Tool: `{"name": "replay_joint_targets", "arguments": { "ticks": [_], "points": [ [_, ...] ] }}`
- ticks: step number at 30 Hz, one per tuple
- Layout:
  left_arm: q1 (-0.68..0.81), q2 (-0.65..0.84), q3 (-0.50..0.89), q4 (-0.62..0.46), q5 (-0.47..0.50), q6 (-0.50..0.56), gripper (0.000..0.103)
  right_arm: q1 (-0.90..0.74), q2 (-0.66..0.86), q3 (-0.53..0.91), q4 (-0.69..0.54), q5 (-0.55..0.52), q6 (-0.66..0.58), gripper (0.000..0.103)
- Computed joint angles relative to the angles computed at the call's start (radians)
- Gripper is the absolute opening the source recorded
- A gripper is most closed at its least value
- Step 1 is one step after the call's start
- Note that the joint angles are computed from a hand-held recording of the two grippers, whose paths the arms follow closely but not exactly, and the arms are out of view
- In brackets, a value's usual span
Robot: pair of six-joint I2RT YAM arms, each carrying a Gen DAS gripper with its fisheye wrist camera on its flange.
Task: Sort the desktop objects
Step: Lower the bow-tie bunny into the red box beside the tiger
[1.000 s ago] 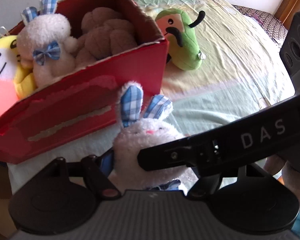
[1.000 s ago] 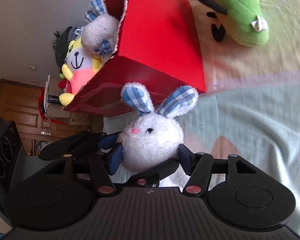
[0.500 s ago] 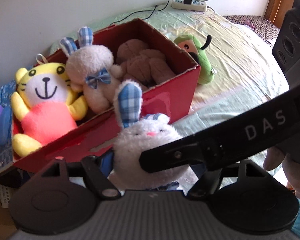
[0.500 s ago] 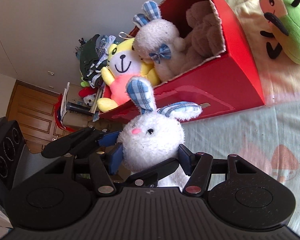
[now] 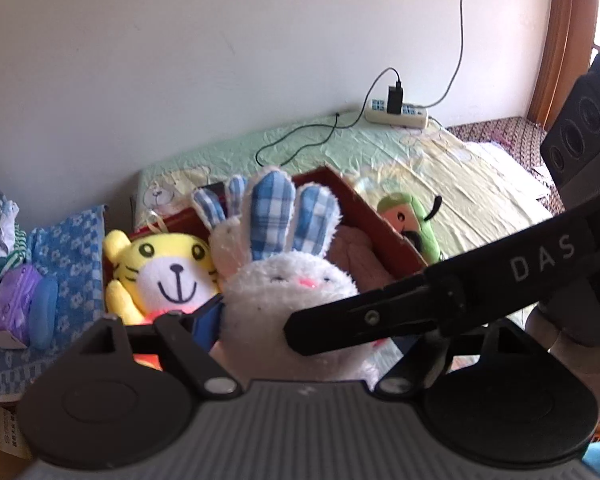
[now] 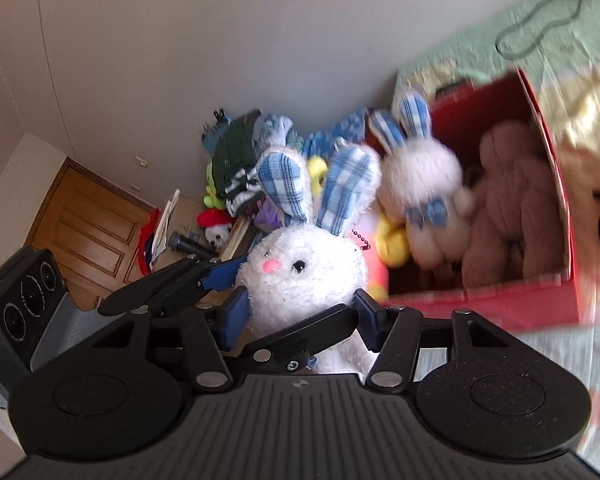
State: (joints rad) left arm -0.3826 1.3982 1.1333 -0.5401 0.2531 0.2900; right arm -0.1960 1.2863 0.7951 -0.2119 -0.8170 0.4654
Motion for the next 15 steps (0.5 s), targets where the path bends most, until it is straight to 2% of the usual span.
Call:
{"name": "replay_joint_targets", "arguments": {
  "ticks": [6,10,15],
  "points": [
    [0.024,0.089,0.048,0.160,0.045,-0.086,0.082,0.024,0.075,0.091,0.096,0.123,-0.031,0.058],
    [0.041,0.174,0.046,0.264,0.095,-0.163,0.083,0.045,0.137,0.088,0.183,0.211,-0.095,0.058],
    [0.038,0.240,-0.032,0.399,0.074,-0.174,0.083,0.046,0.238,0.018,0.344,0.215,-0.126,0.058]
  ]
}}
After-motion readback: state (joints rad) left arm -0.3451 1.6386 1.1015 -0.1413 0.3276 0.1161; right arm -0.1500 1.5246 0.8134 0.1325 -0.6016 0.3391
